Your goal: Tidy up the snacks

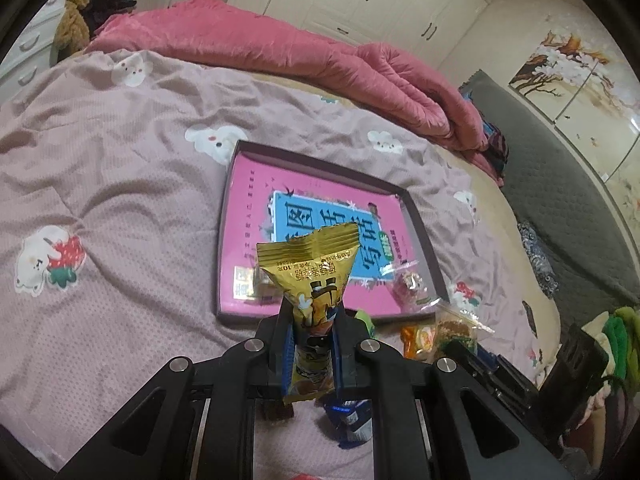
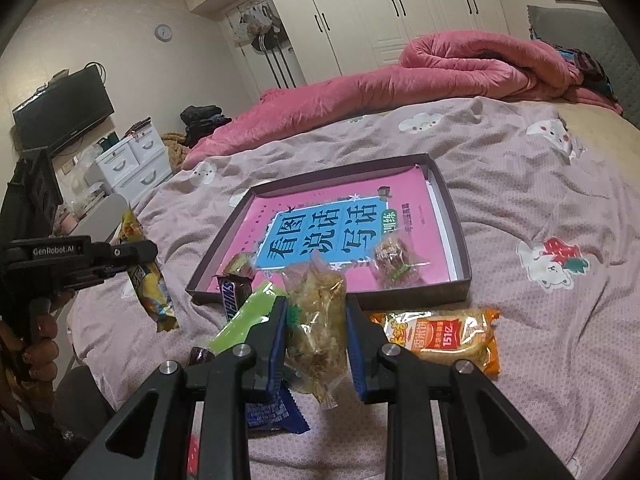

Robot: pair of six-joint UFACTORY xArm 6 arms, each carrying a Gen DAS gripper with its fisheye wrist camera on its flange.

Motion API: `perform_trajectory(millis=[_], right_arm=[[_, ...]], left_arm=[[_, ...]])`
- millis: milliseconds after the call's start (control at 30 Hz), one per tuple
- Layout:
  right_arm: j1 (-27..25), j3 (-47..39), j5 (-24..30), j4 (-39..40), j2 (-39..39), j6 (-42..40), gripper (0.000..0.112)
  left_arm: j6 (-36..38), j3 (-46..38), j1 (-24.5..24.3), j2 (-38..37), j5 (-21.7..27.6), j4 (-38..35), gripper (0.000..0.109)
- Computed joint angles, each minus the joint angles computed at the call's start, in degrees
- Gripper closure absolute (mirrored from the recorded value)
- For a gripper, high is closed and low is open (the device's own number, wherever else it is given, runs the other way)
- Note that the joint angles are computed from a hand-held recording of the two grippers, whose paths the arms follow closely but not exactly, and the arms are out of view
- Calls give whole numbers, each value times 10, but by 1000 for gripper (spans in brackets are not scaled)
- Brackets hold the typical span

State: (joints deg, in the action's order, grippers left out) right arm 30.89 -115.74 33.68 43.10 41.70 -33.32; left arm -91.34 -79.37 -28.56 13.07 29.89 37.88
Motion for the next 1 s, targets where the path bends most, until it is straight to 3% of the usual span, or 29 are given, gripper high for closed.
perform_trajectory(millis=[367, 1000], right_arm=[[-1, -58, -4, -9, 33, 9, 85], [-8, -265, 51, -59, 158, 88, 85]], left_arm=[[8, -44, 6, 20, 33, 21, 94], [47, -135, 19, 85, 44, 19, 94]])
